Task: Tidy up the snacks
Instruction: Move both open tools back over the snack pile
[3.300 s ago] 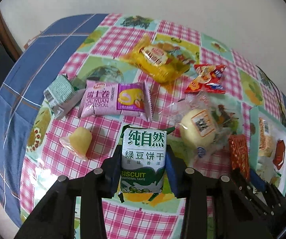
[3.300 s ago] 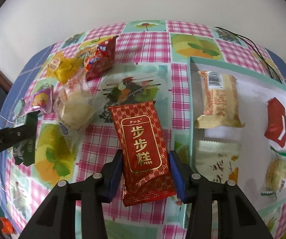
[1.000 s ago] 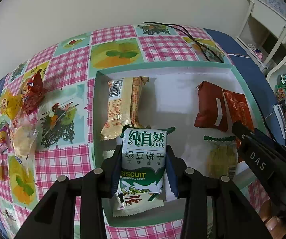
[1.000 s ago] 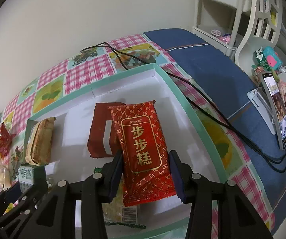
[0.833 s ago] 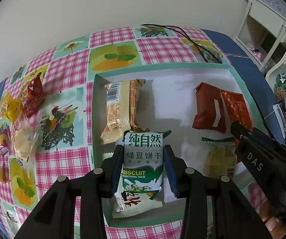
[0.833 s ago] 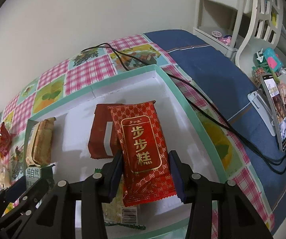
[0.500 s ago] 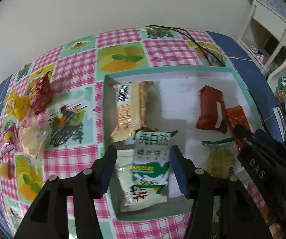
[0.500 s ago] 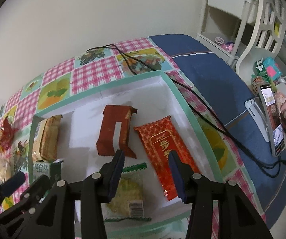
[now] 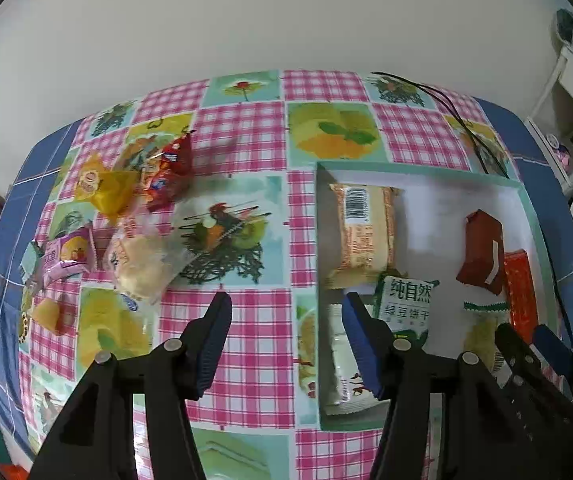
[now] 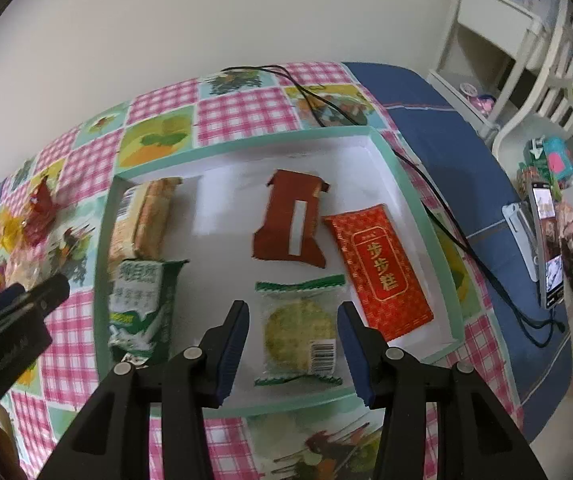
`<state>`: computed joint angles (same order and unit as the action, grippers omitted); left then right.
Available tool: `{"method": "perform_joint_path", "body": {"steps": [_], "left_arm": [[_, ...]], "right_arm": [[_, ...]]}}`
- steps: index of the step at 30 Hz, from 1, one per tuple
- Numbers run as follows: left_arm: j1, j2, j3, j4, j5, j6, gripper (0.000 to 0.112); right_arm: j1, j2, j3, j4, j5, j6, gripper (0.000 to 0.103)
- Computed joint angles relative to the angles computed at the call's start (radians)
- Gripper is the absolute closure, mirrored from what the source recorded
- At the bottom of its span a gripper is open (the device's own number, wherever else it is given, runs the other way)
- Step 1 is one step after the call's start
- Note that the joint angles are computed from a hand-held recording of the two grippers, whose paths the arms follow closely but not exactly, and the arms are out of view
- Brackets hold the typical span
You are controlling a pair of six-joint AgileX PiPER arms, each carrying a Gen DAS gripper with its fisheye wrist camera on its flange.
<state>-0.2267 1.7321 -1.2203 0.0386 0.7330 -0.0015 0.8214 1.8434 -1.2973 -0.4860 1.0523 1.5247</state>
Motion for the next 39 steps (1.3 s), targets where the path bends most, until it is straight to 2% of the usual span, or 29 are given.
{"method": "perform_joint_path", "body": {"steps": [7,12,14,15,16,17,19,22,23,31,34,36,39], "left_arm": [[0.022,-0.025,0.006,-0.018,-0.003,0.015,0.054],[0.023,-0.038,0.020,-0.004,-0.011,0.009,0.053],[0.027,-0.038,0.021,-0.001,-0.011,0.008,0.052],[0.029,-0.037,0.021,-0.001,-0.011,0.009,0.048],[0.033,-0.037,0.021,0.000,-0.011,0.008,0.043],[0.036,-0.037,0.022,0.004,-0.012,0.004,0.040],[0.039,-0.035,0.023,0.028,-0.016,-0.019,0.028],[0.052,-0.031,0.029,0.059,-0.029,-0.048,0.022],[0.057,-0.028,0.030,0.064,-0.033,-0.052,0.022],[0.102,-0.003,0.020,0.099,-0.033,-0.083,0.020],[0.113,0.004,0.016,0.105,-0.027,-0.087,0.018],[0.121,0.007,0.014,0.106,-0.026,-0.086,0.011],[0.136,0.005,0.011,0.094,-0.026,-0.068,0.011]], "right_arm": [[0.059,0.020,-0.056,-0.007,0.056,0.010,0.053],[0.065,0.031,-0.080,-0.011,0.062,-0.008,0.053],[0.064,0.032,-0.081,-0.011,0.060,-0.008,0.053],[0.063,0.034,-0.082,-0.009,0.060,-0.010,0.053],[0.062,0.035,-0.083,-0.007,0.061,-0.014,0.051],[0.060,0.037,-0.086,-0.004,0.061,-0.015,0.044],[0.058,0.040,-0.087,-0.001,0.060,-0.010,0.035],[0.056,0.046,-0.088,-0.002,0.055,-0.008,0.017],[0.057,0.048,-0.090,-0.005,0.056,-0.005,0.015],[0.062,0.062,-0.111,-0.021,0.065,0.002,0.000],[0.062,0.065,-0.116,-0.021,0.067,0.007,0.000],[0.063,0.069,-0.122,-0.023,0.071,0.013,0.000],[0.069,0.083,-0.144,-0.026,0.083,0.009,0.000]]}}
